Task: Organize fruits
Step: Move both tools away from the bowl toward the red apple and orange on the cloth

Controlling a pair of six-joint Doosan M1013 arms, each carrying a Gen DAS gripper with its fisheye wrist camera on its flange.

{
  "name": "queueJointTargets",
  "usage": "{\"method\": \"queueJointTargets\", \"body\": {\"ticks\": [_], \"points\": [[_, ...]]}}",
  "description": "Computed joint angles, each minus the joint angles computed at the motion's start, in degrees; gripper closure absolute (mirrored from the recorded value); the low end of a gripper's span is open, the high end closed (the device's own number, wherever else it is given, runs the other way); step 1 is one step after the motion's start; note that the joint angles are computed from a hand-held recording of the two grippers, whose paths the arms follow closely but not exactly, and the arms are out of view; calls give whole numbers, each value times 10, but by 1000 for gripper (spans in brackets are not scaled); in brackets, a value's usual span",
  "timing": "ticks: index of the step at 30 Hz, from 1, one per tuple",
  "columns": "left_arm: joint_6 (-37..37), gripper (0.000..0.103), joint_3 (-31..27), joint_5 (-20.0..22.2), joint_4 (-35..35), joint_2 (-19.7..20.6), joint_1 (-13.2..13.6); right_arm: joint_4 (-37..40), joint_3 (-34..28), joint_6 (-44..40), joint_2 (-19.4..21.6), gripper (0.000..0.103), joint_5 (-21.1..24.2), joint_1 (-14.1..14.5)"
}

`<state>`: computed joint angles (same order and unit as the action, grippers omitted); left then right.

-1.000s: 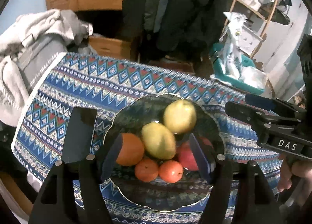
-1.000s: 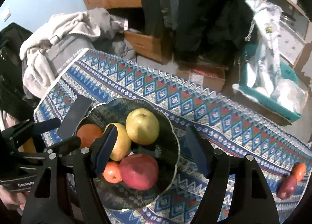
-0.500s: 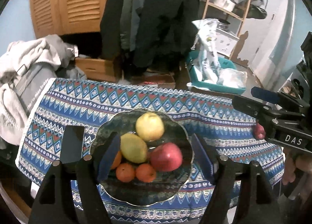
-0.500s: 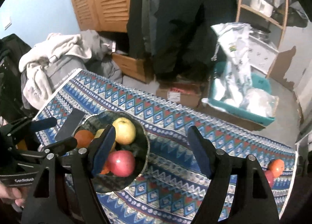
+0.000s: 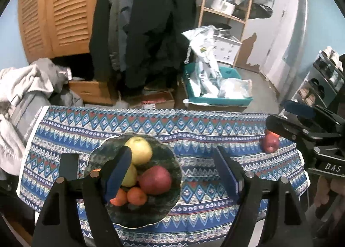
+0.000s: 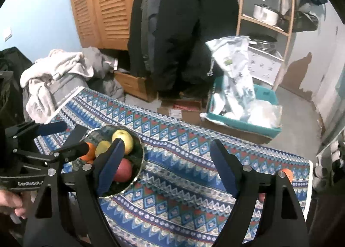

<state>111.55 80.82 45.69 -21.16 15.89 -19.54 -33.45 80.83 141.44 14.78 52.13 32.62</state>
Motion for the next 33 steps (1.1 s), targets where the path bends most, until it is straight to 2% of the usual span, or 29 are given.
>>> {"method": "queueJointTargets", "body": {"ticks": [22, 26, 33], "points": [[4, 22, -15, 24, 44, 11, -77, -14, 130, 92, -93, 21, 18, -31], [-2, 16, -19, 28, 61, 15, -94, -18, 150, 115, -109, 21, 25, -38], [-10, 16, -33, 44, 77, 28, -114, -16, 180, 139, -133, 21, 32, -57]]}}
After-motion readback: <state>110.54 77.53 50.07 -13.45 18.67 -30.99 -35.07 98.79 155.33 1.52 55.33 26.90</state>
